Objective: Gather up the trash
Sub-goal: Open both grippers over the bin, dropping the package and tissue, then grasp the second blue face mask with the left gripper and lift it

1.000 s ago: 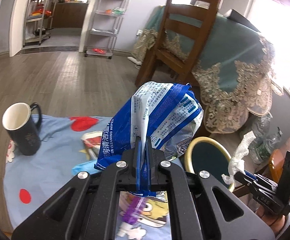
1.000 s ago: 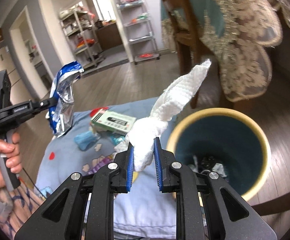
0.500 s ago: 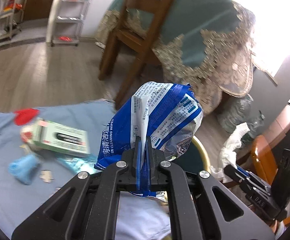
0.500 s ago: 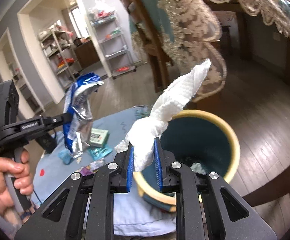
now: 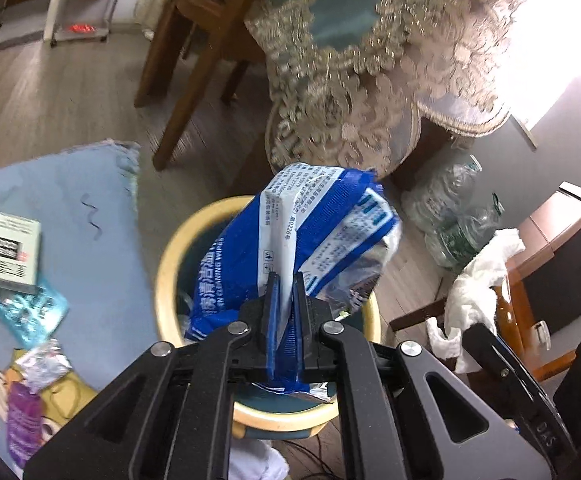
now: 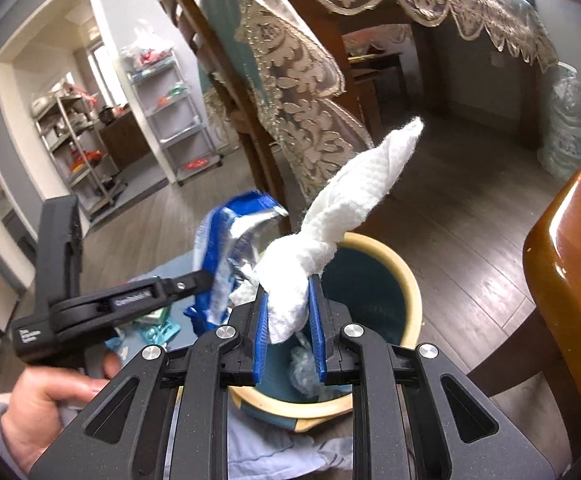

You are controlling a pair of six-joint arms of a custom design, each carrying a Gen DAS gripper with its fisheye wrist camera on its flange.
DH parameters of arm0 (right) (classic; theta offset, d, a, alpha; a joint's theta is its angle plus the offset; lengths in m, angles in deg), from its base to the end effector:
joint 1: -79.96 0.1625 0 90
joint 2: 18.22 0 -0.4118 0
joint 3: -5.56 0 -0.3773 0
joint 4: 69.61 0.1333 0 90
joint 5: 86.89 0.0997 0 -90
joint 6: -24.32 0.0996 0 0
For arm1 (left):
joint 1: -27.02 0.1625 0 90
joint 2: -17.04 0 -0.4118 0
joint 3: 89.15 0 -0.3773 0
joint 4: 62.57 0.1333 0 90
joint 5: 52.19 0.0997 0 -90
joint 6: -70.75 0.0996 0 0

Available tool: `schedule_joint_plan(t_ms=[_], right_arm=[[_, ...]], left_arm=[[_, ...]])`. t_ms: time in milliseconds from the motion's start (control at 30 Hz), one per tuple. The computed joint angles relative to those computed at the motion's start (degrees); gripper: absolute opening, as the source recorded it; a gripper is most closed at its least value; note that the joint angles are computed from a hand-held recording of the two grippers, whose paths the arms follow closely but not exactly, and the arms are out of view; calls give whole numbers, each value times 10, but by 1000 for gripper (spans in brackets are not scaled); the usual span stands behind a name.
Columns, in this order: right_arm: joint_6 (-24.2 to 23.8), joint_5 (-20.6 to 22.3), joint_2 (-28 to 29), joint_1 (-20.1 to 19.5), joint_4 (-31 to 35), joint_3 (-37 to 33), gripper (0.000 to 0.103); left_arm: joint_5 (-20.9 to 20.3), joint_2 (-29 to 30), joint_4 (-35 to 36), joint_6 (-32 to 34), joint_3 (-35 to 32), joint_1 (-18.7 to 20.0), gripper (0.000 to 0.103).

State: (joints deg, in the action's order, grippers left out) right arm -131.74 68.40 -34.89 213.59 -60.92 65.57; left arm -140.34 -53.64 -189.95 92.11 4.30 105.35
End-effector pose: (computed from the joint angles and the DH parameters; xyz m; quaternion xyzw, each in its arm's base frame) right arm 0.4560 -0.4163 -0.0725 -0.0368 -0.8145 0.5113 0.2716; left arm 0.0112 -0.6208 0.3339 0.2800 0.9514 -0.1253 0.0267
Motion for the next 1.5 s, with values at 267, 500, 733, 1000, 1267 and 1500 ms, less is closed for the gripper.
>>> schedule_joint_plan(t_ms=[267, 500, 733, 1000, 1267, 1500], right_arm=[[30, -8, 5, -11, 23, -5, 20], [64, -29, 34, -29, 97, -55, 21], [130, -33, 91, -42, 225, -145, 24], [142, -39, 105, -42, 239, -165, 47], [90, -68, 133, -38, 241, -222, 47], [37, -103, 195, -34, 290, -342, 47]], left_arm=[[10, -1, -20, 2, -3, 4, 34], [18, -15, -29, 34, -25, 21, 44], [23, -28, -21, 58, -54, 45, 46], [29, -31, -14, 61, -108, 79, 50], [64, -25, 0, 72, -165, 111, 51], [117, 7, 17, 80, -228, 131, 51]])
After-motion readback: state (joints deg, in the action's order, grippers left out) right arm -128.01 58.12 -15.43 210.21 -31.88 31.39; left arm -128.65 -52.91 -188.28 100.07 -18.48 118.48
